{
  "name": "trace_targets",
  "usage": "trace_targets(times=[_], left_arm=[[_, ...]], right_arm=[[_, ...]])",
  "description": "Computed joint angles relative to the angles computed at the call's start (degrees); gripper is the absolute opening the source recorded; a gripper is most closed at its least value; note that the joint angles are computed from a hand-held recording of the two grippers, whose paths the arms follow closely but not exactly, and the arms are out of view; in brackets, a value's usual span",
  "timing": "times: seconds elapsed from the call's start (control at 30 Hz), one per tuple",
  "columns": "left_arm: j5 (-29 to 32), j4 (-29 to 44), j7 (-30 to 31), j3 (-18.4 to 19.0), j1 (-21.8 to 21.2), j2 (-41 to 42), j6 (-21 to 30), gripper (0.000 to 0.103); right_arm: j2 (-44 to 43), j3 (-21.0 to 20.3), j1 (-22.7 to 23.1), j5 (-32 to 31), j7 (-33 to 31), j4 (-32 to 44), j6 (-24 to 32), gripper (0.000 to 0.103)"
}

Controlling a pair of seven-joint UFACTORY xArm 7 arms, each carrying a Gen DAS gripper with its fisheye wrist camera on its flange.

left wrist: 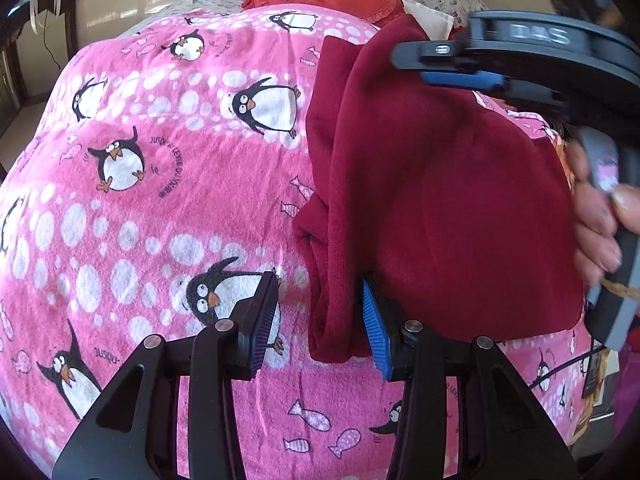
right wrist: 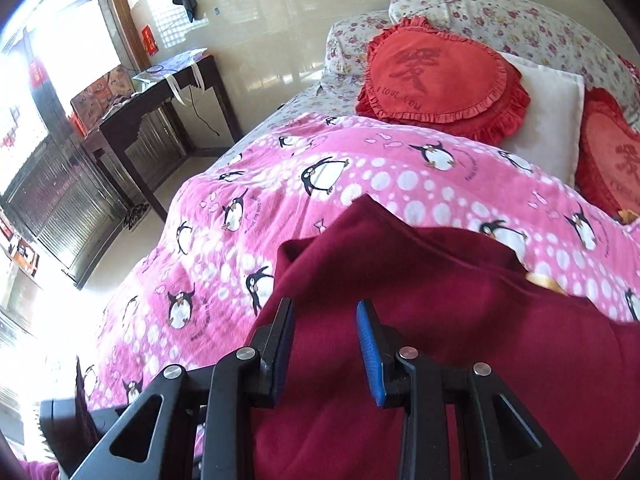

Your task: Fold small clothes

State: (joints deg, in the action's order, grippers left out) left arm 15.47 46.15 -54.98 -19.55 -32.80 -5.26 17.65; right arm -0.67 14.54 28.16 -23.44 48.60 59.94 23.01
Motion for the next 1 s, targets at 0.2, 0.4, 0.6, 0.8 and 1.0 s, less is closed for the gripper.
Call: trace_targets(times=[0.2,0.4,0.6,0.8,1.0], left_arm=[[-1.99,-1.91,-0.03,0.36,-0.08,-0.31,-2.72,0.049],[-5.25,-3.84,2.53,0.74,-0.29,-0.98,-5.08,0.05],[-5.64,-5.21,2.63,0.44,0.58,-1.1,-7.19,0.052],[-6.69,-5.37,3.16,0.56,0.46,-0.85,-8.08,0.053],[-7.11,-5.73,3.47,0.38,0.8,-0.78,-9.2,0.055]], right_arm=[[9.92,-2.62,1.99,-3.47,0.77,8.79,4.47,0.03],[6.93,-3.46,2.59,0.33,-0.78,7.85,4.8,0.03],[3.61,-1.52,1.75,5.59,-3.24,5.63,3.65,0.051],[10.88,-2.34,3.11,6.99,-1.94,12.95,9.8,0.053],[17.37,-4.31,8.15,-0.39,1.48,22.01,17.59,0.087]])
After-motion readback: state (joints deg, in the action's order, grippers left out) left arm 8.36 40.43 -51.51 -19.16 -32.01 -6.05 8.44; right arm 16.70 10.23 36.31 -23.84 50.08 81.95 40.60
